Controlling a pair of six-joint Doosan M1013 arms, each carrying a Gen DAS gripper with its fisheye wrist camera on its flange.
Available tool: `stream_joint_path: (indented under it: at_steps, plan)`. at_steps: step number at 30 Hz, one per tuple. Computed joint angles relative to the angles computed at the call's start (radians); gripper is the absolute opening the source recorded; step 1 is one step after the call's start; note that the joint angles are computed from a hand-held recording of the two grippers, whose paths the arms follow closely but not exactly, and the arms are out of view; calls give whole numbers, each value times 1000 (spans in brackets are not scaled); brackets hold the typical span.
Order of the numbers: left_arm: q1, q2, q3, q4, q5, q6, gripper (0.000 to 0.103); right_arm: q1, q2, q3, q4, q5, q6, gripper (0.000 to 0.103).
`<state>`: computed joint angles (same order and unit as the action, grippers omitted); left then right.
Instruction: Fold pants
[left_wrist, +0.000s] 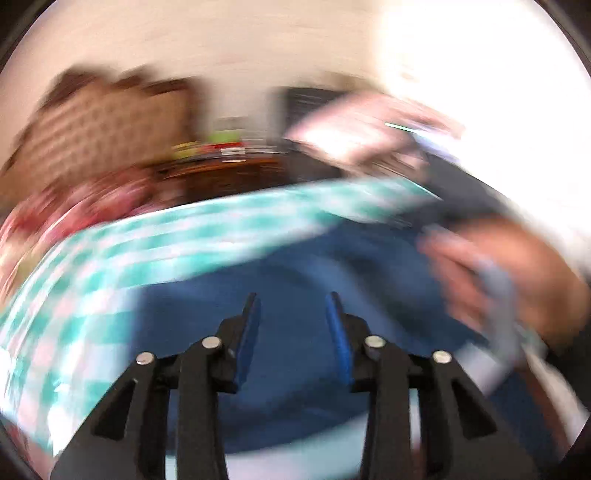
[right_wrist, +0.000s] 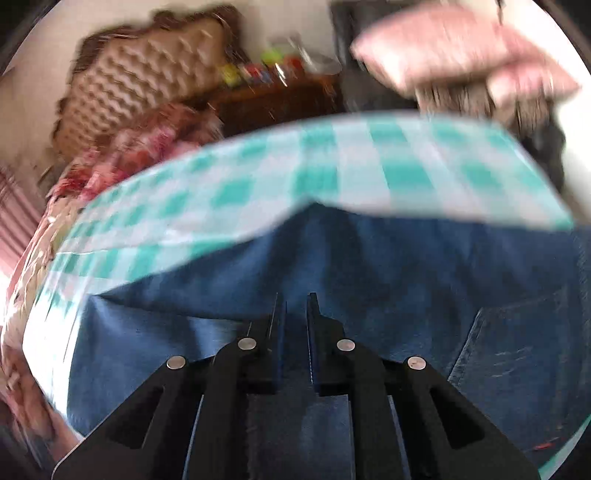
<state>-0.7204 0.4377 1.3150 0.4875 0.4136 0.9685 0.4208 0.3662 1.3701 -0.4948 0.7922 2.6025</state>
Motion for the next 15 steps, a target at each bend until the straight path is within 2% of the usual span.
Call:
stream_joint_path:
  at_steps: [1, 2, 4, 6, 7, 9, 10, 11, 12, 13, 14, 15]
  plan:
    - [26, 17, -31, 0, 37, -26, 21, 15, -1, -2, -21, -5, -11, 12]
    - [52, 47, -78, -22, 87, 1, 19, 33, 5, -12, -28, 0, -49, 13]
    - [90, 106, -176, -164, 194, 160, 14, 70, 33, -41, -63, 34, -103, 13]
    - [123, 192, -319, -353, 367, 340, 13, 88, 66, -72, -43, 87, -120, 13]
    - [128, 222, -361, -403, 430, 390, 13, 88, 77, -83, -9, 95, -135, 13]
    - [138, 276, -434, -412, 518, 415, 13, 93, 99, -93, 13, 138, -147, 13]
    - [141, 273, -427, -424, 505, 411, 13, 93, 106, -94, 18, 150, -155, 12]
    - [149, 278, -437, -384, 503, 366, 13, 100, 100, -81, -12, 138, -140, 12]
    - [144, 276, -434, -303, 513, 269, 13, 104, 97, -72, -23, 140, -141, 12]
    - [147, 275, -435, -275, 517, 212, 13, 106, 94, -68, -25, 143, -142, 12]
    - [155, 266, -425, -299, 494, 199, 11, 107, 95, -68, -25, 146, -141, 12]
    - [160, 243, -391, -363, 437, 238, 11, 110, 97, -70, -32, 153, -139, 12]
